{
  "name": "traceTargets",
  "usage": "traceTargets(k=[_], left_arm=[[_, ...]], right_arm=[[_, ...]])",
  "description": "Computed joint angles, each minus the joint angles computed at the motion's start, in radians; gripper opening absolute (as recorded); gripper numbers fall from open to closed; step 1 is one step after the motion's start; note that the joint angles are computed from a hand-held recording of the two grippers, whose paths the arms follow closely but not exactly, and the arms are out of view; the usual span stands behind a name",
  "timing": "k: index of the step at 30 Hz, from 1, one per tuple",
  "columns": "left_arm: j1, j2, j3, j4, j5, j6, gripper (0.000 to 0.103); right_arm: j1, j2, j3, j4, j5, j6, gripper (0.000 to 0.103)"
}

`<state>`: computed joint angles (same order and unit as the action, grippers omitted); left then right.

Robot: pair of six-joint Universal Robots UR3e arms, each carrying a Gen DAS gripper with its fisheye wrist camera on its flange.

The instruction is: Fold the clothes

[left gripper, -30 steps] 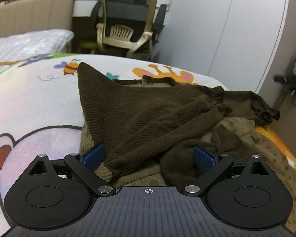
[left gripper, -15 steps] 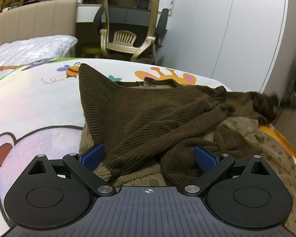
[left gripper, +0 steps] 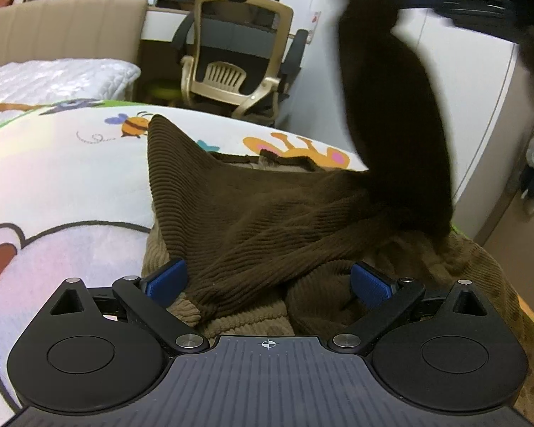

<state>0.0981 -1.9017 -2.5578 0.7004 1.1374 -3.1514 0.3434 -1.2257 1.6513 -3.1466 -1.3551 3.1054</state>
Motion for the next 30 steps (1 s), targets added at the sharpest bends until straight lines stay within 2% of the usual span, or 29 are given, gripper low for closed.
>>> traceTargets(k=[1,2,4,5,7,9,11,13,14,17,20,22,23,25,26,30], left_arm=[[0.006,-0.001,-0.004,0.006,-0.009,-0.002,0.101],[0.011,-0.002,-0.008,0.010,-0.016,-0.003,0.101],[0.014,0.004,-0.008,0.001,-0.022,-0.002,0.101],[0.020,0.009,-0.010,-0.005,-0.032,-0.001,0.101],[0.034,0.022,-0.015,-0.020,-0.052,0.001,0.101],[0.064,0.070,-0.029,-0.072,-0.091,0.004,0.101],[0.130,0.154,-0.055,-0.142,-0.181,-0.014,0.101],[0.205,0.226,-0.066,-0.205,-0.289,-0.058,0.101],[0.215,0.246,-0.050,-0.240,-0.305,-0.084,0.101],[0.131,0.228,0.095,-0.374,-0.179,-0.148,0.101],[0.046,0.173,0.238,-0.490,-0.042,-0.189,0.097],[-0.004,0.124,0.308,-0.541,0.043,-0.202,0.081],[-0.024,0.105,0.339,-0.562,0.076,-0.204,0.068],[-0.049,0.092,0.373,-0.580,0.102,-0.183,0.042],[-0.061,0.085,0.390,-0.589,0.116,-0.172,0.021],[-0.070,0.112,0.431,-0.505,0.135,-0.109,0.019]], right_arm=[[0.032,0.063,-0.091,0.069,-0.014,0.005,0.011],[0.050,0.108,-0.156,0.118,-0.011,0.013,0.016],[0.059,0.147,-0.206,0.150,0.028,0.031,0.028],[0.057,0.153,-0.214,0.149,0.050,0.042,0.038],[0.030,0.108,-0.148,0.086,0.088,0.057,0.047],[0.008,0.049,-0.045,-0.011,0.078,0.069,0.061],[-0.040,-0.034,0.107,-0.129,0.061,0.071,0.068],[-0.103,-0.098,0.269,-0.246,0.046,0.073,0.071],[-0.130,-0.115,0.347,-0.304,0.034,0.077,0.072],[-0.215,-0.132,0.546,-0.442,0.045,0.100,0.072],[-0.285,-0.082,0.687,-0.568,0.096,0.136,0.072],[-0.331,-0.046,0.760,-0.641,0.139,0.151,0.072],[-0.346,-0.027,0.784,-0.671,0.152,0.155,0.072],[-0.375,0.003,0.813,-0.708,0.172,0.152,0.072],[-0.392,0.010,0.827,-0.720,0.181,0.144,0.072],[-0.376,-0.039,0.808,-0.719,0.125,0.083,0.072]])
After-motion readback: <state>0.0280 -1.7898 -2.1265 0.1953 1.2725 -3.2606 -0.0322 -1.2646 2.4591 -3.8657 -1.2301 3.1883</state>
